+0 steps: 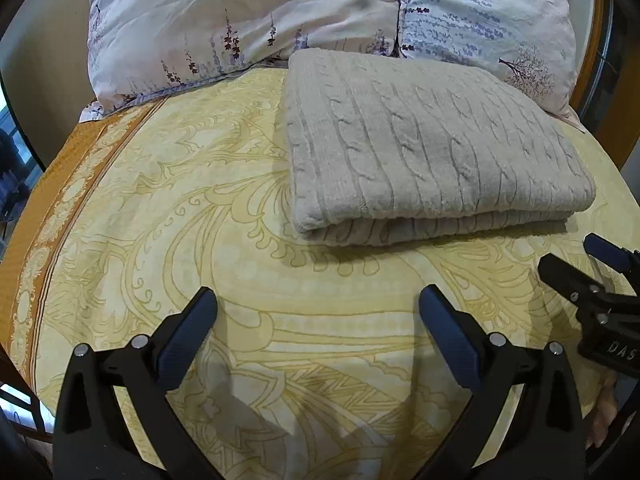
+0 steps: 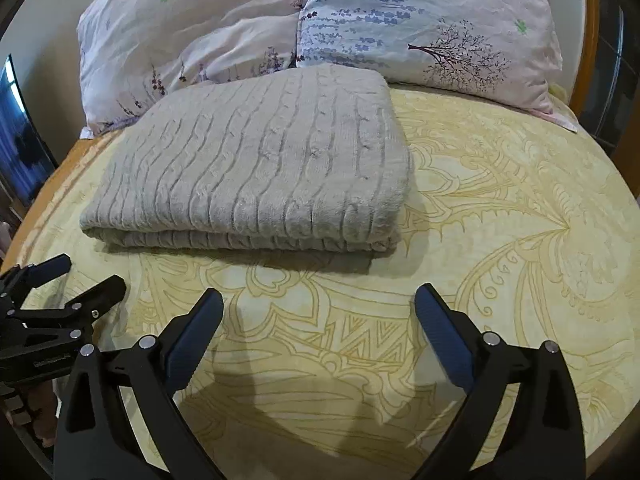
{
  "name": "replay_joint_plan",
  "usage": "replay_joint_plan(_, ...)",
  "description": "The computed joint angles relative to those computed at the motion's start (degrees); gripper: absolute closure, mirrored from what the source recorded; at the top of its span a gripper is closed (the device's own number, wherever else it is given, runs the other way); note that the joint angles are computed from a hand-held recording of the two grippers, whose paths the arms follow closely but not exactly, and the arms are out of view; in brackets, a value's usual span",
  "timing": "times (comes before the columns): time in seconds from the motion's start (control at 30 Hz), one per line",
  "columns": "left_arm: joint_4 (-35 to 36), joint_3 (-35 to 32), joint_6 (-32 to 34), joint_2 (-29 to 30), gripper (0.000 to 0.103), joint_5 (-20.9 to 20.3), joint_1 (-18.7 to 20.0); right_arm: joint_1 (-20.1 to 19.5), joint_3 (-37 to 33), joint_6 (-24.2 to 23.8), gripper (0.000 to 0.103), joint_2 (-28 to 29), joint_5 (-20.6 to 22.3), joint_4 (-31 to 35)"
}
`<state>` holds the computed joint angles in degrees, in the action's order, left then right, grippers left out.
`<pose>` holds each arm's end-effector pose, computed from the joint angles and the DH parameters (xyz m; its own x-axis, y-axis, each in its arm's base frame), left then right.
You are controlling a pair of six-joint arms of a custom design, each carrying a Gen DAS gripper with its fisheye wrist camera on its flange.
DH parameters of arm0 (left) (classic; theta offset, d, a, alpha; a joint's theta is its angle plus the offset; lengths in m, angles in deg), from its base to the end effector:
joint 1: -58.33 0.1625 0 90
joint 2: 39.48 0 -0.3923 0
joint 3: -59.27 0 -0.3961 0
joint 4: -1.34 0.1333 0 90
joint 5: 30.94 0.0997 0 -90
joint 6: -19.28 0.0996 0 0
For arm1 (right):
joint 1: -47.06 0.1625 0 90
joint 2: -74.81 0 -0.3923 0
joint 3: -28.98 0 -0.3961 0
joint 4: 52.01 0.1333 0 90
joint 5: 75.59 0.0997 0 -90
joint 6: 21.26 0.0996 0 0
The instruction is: Fold small clothes
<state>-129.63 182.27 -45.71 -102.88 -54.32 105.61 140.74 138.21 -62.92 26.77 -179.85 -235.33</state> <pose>-0.1456 -0.4889 0.1023 -0.6217 -0.4260 -0.6572 0.1879 0.7335 -0.6532 0.1463 -0.5808 0.0784 -0.6927 -0.5105 0.5094 -0.6891 0.6769 -0.2587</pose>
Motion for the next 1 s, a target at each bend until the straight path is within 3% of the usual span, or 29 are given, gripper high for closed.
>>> replay_joint_plan(0.17,-2.07,0.29,1.61,0.19,0.002,-0.12,0.18,1.12,-0.3,-1.37,0.001,1.83,-3.85,-3.07)
replay_joint_plan(1.0,-4.26,0.6,3.51,0.35,0.002,-0.38,0.34,1.09,-0.02,-0.9,0.001,1.9,-3.81,-4.21)
